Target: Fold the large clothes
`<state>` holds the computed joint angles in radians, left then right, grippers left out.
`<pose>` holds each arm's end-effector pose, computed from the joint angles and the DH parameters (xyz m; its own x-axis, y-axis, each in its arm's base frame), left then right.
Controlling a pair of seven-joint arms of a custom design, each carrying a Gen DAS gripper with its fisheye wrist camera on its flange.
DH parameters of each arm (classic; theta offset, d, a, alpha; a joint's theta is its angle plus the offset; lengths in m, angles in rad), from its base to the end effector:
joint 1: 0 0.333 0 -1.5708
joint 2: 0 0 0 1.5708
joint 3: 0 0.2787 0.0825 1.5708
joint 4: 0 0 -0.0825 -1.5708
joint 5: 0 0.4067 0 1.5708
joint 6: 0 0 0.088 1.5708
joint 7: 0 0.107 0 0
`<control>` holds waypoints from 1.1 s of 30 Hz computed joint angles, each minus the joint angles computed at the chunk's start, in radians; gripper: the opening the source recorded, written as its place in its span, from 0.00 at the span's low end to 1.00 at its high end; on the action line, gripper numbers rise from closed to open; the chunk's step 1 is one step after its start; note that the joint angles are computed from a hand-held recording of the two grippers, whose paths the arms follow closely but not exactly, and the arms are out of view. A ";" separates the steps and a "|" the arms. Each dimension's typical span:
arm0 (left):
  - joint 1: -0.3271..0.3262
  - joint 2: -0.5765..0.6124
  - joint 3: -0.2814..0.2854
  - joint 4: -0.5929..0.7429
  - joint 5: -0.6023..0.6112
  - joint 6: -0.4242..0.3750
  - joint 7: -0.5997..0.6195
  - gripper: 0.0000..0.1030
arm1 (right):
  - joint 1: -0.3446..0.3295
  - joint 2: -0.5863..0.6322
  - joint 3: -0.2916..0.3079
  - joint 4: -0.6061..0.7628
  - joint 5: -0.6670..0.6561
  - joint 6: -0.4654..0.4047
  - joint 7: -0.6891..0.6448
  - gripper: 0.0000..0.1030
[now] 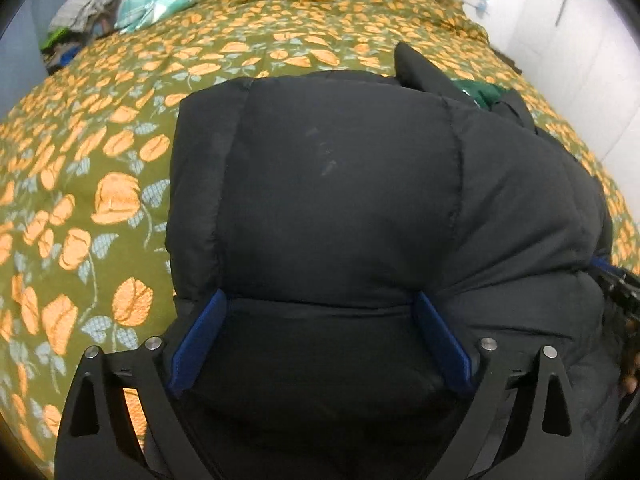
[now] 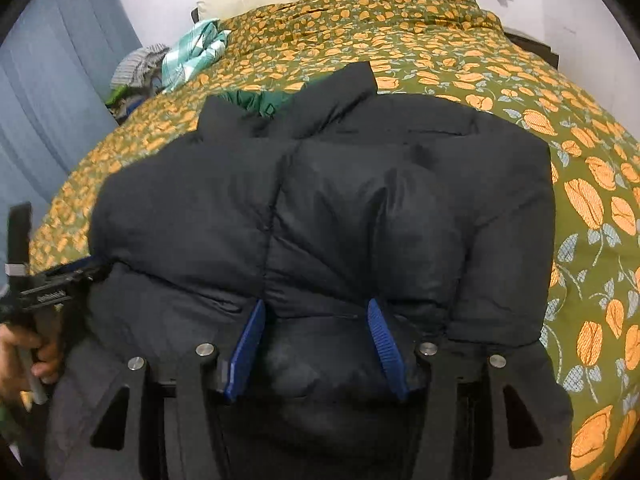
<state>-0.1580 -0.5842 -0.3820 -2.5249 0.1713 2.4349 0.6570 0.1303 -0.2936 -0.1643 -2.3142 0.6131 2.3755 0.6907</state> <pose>0.3923 -0.2369 0.4701 0.2467 -0.9641 0.0978 -0.8102 -0.2606 -0.5250 0.5213 -0.0135 0.4513 0.4961 -0.8461 -0.1949 -0.7648 -0.3196 -0.5594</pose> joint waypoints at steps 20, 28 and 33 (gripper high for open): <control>0.045 0.133 0.068 0.158 -0.011 -0.041 0.034 0.92 | -0.001 0.013 -0.001 -0.013 0.048 0.032 -0.048 0.53; 0.115 0.259 0.090 0.235 -0.020 0.020 -0.042 0.96 | 0.003 0.003 -0.006 -0.028 0.071 0.042 -0.064 0.53; 0.099 0.311 0.099 0.233 0.040 0.017 -0.078 1.00 | 0.005 0.006 -0.008 -0.029 0.086 0.047 -0.079 0.53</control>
<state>-0.0587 -0.2733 -0.2829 -2.2916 0.2116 2.4519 0.5789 0.1358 -0.2873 -0.1726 -2.3431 0.6995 2.4228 0.6121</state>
